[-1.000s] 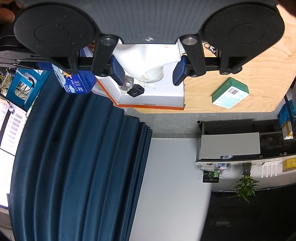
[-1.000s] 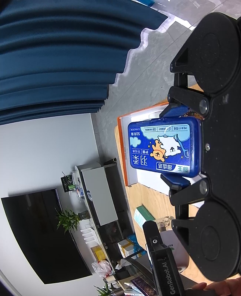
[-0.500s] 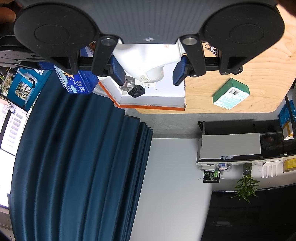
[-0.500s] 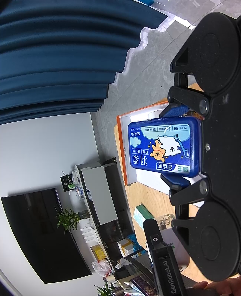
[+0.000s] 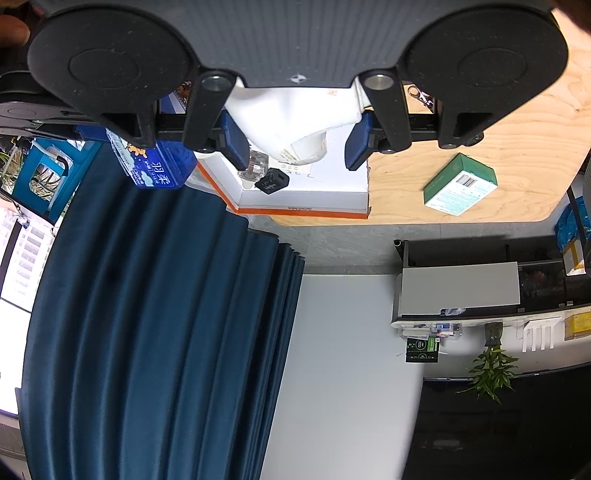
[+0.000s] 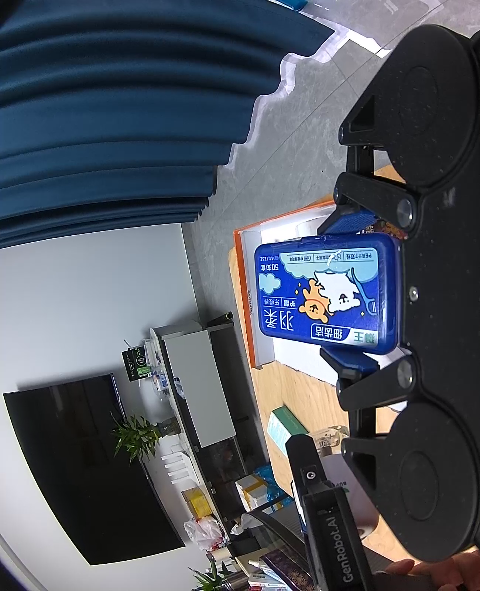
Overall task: Organize rigid objects
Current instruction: 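Hold the freshener and blue tin box above the white box with both grippers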
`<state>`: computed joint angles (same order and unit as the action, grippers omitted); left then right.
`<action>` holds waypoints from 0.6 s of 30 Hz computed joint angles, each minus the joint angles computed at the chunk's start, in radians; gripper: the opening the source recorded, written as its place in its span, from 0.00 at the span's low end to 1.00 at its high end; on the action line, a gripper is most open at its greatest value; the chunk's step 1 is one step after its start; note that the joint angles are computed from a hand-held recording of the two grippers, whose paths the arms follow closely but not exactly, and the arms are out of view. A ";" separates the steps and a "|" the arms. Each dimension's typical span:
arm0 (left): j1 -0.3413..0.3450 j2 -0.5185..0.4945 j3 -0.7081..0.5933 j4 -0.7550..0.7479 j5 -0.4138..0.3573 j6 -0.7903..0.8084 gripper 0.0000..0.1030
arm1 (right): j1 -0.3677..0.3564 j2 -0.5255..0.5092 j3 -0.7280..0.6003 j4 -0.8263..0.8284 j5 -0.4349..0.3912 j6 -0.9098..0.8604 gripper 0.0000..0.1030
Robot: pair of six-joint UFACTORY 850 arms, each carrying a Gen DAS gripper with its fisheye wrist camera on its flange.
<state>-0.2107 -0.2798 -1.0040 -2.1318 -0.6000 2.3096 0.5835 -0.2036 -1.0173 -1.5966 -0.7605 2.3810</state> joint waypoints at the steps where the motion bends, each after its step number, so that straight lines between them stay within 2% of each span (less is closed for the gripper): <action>1: 0.000 0.000 0.000 0.001 0.000 -0.001 0.56 | 0.001 -0.002 -0.004 0.002 -0.001 -0.002 0.73; 12: 0.000 -0.015 -0.022 0.022 0.006 -0.012 0.56 | -0.003 -0.011 -0.020 0.009 0.010 -0.023 0.73; 18: -0.006 -0.066 -0.094 0.070 0.026 -0.061 0.56 | -0.040 -0.018 -0.033 -0.001 0.059 -0.044 0.73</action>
